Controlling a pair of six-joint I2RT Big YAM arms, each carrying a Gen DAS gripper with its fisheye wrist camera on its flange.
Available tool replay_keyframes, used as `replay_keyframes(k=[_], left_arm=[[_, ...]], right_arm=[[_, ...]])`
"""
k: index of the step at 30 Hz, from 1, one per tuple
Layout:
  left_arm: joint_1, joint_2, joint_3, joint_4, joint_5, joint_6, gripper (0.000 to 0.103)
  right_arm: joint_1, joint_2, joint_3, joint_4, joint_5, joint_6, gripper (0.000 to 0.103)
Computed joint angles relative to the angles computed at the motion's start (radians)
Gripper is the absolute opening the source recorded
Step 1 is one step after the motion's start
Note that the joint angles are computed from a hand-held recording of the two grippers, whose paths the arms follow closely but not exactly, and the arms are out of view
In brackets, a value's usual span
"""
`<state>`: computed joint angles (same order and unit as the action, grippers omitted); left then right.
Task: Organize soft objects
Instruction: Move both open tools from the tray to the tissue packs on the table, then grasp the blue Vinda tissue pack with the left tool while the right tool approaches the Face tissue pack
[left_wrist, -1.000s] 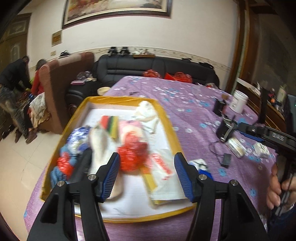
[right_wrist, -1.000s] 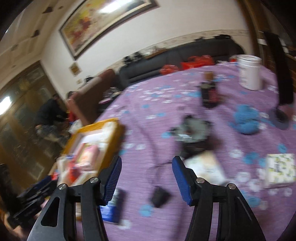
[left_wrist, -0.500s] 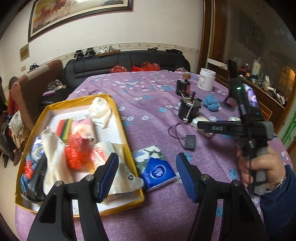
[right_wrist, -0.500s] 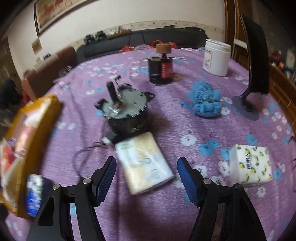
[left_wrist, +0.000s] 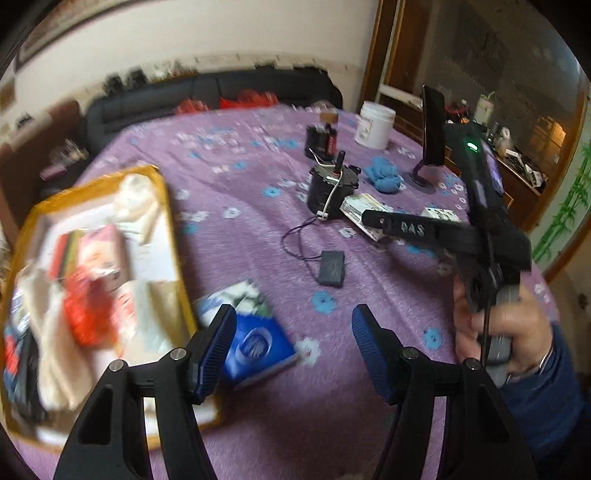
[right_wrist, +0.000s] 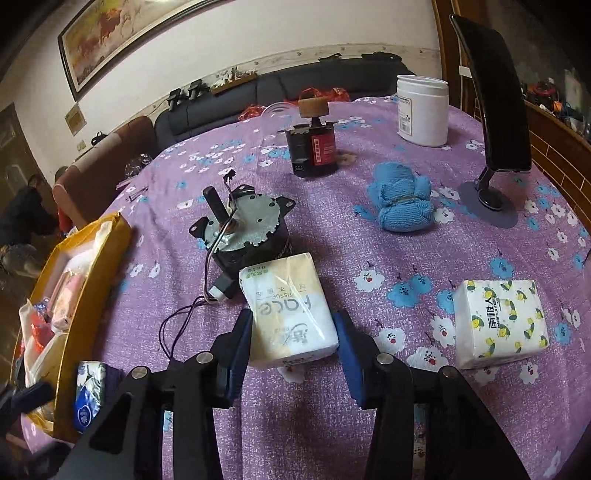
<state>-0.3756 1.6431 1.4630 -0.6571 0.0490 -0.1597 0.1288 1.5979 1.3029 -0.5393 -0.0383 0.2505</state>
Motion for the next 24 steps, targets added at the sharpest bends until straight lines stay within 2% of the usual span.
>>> replay_keyframes(k=[4, 8, 10, 12, 15, 16, 17, 19, 21, 22, 24], left_arm=[[0.034, 0.147, 0.211, -0.183, 0.061, -0.045, 0.064], [0.029, 0.246, 0.342, -0.316, -0.028, -0.066, 0.064], [0.032, 0.263, 0.360, -0.347, -0.025, -0.080, 0.064], [0.023, 0.251, 0.343, -0.350, 0.000, -0.056, 0.064], [0.026, 0.222, 0.299, -0.364, 0.265, -0.018, 0.064], [0.023, 0.208, 0.280, -0.354, 0.306, -0.008, 0.064], [0.012, 0.169, 0.227, -0.308, 0.318, -0.008, 0.064], [-0.001, 0.119, 0.166, -0.261, 0.295, -0.008, 0.064], [-0.011, 0.047, 0.086, -0.194, 0.222, -0.013, 0.065], [-0.017, 0.022, 0.059, -0.174, 0.169, 0.001, 0.072], [-0.035, -0.026, 0.002, -0.141, 0.063, 0.080, 0.084]], right_arm=[[-0.003, -0.014, -0.011, 0.020, -0.014, 0.005, 0.048], [-0.006, -0.013, -0.012, 0.021, -0.028, 0.010, 0.048], [-0.006, -0.015, -0.013, 0.023, -0.036, 0.011, 0.048], [-0.007, -0.021, -0.019, 0.033, -0.036, 0.013, 0.048], [-0.013, -0.026, -0.023, 0.040, -0.041, 0.023, 0.048], [-0.015, -0.028, -0.025, 0.042, -0.043, 0.026, 0.048], [-0.017, -0.029, -0.027, 0.046, -0.043, 0.029, 0.048], [-0.020, -0.031, -0.029, 0.050, -0.044, 0.038, 0.048], [-0.023, -0.031, -0.029, 0.050, -0.050, 0.043, 0.048], [-0.023, -0.030, -0.028, 0.049, -0.052, 0.043, 0.048], [-0.023, -0.031, -0.027, 0.051, -0.061, 0.041, 0.048]])
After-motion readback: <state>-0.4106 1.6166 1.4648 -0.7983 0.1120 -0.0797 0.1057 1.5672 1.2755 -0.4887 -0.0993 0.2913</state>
